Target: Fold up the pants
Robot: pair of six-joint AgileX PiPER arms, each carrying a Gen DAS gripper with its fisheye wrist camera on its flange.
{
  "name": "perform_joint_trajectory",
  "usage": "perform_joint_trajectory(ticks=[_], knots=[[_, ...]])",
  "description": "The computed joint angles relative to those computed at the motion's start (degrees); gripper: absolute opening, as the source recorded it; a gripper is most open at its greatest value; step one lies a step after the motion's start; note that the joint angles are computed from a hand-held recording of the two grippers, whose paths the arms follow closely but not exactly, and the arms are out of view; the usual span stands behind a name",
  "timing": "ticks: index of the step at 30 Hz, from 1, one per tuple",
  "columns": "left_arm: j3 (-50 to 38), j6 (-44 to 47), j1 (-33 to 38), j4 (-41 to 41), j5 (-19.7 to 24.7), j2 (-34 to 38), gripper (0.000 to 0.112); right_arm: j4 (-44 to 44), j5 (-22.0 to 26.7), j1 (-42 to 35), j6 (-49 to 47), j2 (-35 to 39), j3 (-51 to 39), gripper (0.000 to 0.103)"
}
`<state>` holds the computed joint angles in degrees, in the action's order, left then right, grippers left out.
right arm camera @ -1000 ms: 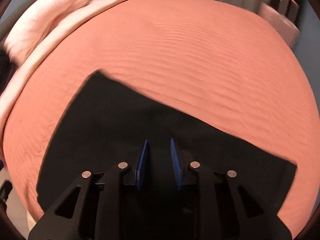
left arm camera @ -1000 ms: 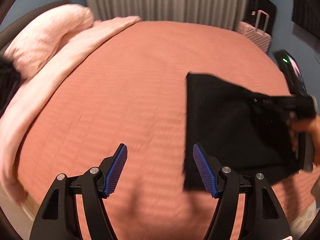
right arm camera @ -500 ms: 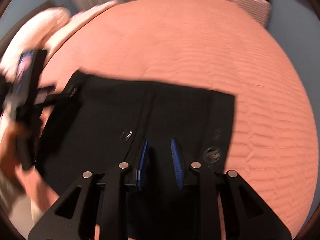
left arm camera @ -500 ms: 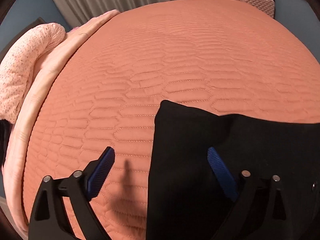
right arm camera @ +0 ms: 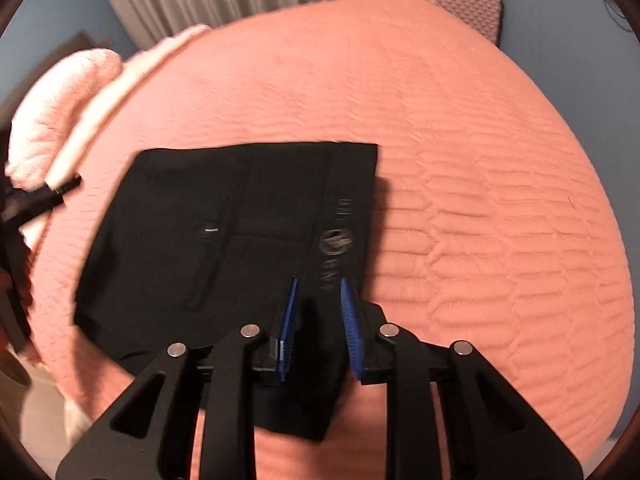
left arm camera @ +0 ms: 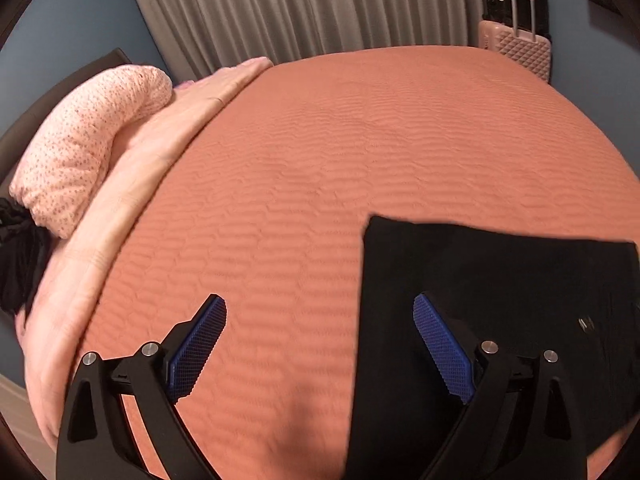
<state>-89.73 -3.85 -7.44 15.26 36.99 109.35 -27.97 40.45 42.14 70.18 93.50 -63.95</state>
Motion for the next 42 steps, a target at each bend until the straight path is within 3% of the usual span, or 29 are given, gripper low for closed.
perform_joint_trajectory(ticks=[3, 6, 8, 10, 13, 15, 18, 20, 22, 27, 31, 34, 36, 39, 40, 42], knots=[[11.4, -2.7, -1.8, 0.3, -2.0, -6.5, 0.093, 0.3, 0.7, 3.0, -2.2, 1.9, -0.2, 0.022], [18.7, -3.8, -3.5, -0.7, -2.8, -8.7, 0.093, -3.2, 2.1, 5.2, 3.0, 2.2, 1.5, 0.020], [22.3, -7.4, -5.4, 3.8, -3.3, -8.5, 0.094, -3.3, 6.2, 6.9, 5.4, 1.0, -0.7, 0.023], [25.7, -11.8, -5.7, 8.2, -6.6, -8.8, 0.095, -3.2, 4.5, 9.1, 6.4, -0.4, -0.7, 0.023], [26.2, -12.3, -5.2, 8.4, -7.4, -8.7, 0.097, -0.1, 1.8, 8.5, 0.5, 3.8, 0.1, 0.019], [25.0, -11.7, -5.6, 9.6, -4.8, -9.1, 0.096, -1.5, -1.6, 8.4, 5.6, 1.8, 3.2, 0.019], [26.3, -13.9, -6.2, 14.4, -4.3, -12.1, 0.095, -2.2, 4.9, 10.7, 9.4, -0.5, 0.8, 0.023], [26.7, -11.5, -5.4, 11.4, -4.0, -13.3, 0.095, -1.9, 4.2, 11.3, 7.0, 0.2, -0.7, 0.023], [26.9, -9.2, -4.9, 7.7, -3.3, -13.8, 0.095, 1.2, 8.0, 10.6, 0.8, 4.5, -3.5, 0.020], [27.8, -6.6, -5.1, 4.4, -0.9, -16.6, 0.095, 1.0, 6.1, 12.6, 12.7, -2.7, 4.6, 0.021], [28.3, -5.3, -5.2, 2.0, 0.6, -18.0, 0.095, -1.3, 9.1, 15.2, 12.1, -1.9, -1.2, 0.023], [29.8, -7.2, -6.2, 2.5, 1.3, -19.4, 0.095, 1.3, 1.3, 10.6, 6.8, 2.4, -4.3, 0.023], [30.6, -8.2, -6.4, 3.5, 1.7, -19.7, 0.095, 4.5, -0.9, 8.1, 1.3, 6.5, -5.8, 0.022], [32.1, -9.9, -4.9, 5.7, 1.3, -18.6, 0.095, 7.3, -7.8, 5.2, 1.1, 7.8, -1.1, 0.019], [32.1, -10.4, -3.8, 6.8, 1.6, -16.8, 0.095, 8.9, -8.2, 4.8, 0.9, 6.6, 0.0, 0.019], [33.0, -11.8, -1.7, 8.5, 1.3, -15.0, 0.095, 11.3, -3.7, 4.8, -0.5, 5.4, -1.7, 0.019]])
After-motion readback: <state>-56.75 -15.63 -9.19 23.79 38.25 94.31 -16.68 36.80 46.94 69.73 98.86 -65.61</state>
